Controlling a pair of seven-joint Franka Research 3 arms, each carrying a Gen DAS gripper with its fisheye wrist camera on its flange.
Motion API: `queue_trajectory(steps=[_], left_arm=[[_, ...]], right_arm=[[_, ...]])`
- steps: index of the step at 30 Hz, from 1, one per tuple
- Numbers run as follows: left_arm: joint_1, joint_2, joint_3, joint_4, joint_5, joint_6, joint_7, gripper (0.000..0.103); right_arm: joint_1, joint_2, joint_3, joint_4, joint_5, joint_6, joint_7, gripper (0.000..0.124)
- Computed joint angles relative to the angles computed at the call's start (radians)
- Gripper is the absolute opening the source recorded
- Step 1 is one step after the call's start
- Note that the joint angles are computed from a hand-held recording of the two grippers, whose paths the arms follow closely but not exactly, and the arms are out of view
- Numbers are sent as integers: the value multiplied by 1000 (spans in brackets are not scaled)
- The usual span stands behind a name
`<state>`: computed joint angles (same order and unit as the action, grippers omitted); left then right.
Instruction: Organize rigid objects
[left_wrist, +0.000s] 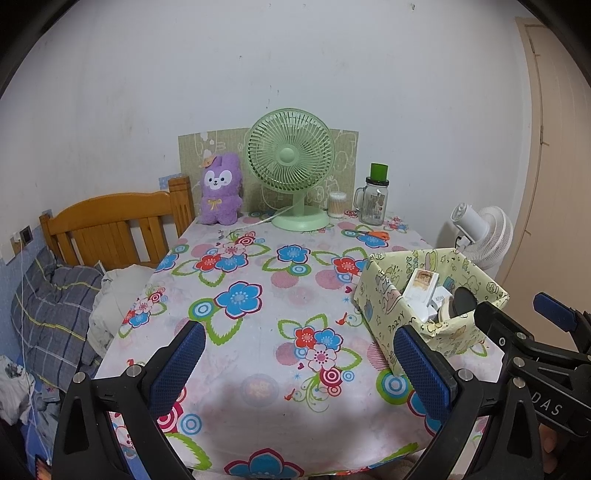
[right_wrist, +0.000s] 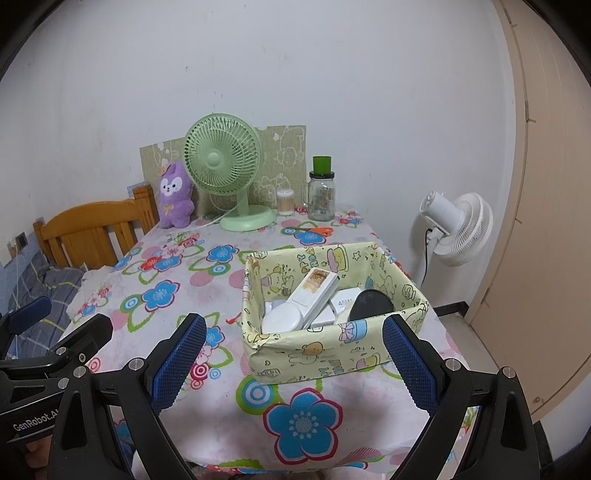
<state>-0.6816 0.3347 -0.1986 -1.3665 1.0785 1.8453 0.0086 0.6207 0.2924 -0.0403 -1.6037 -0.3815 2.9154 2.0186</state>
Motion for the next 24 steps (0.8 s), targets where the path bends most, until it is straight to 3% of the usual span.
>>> queue_trajectory(steps=[24], left_arm=[[1,2,1,0,-3,4,-2,103]], right_arm=[[-2,0,2,-4,7,-5,-5,98]])
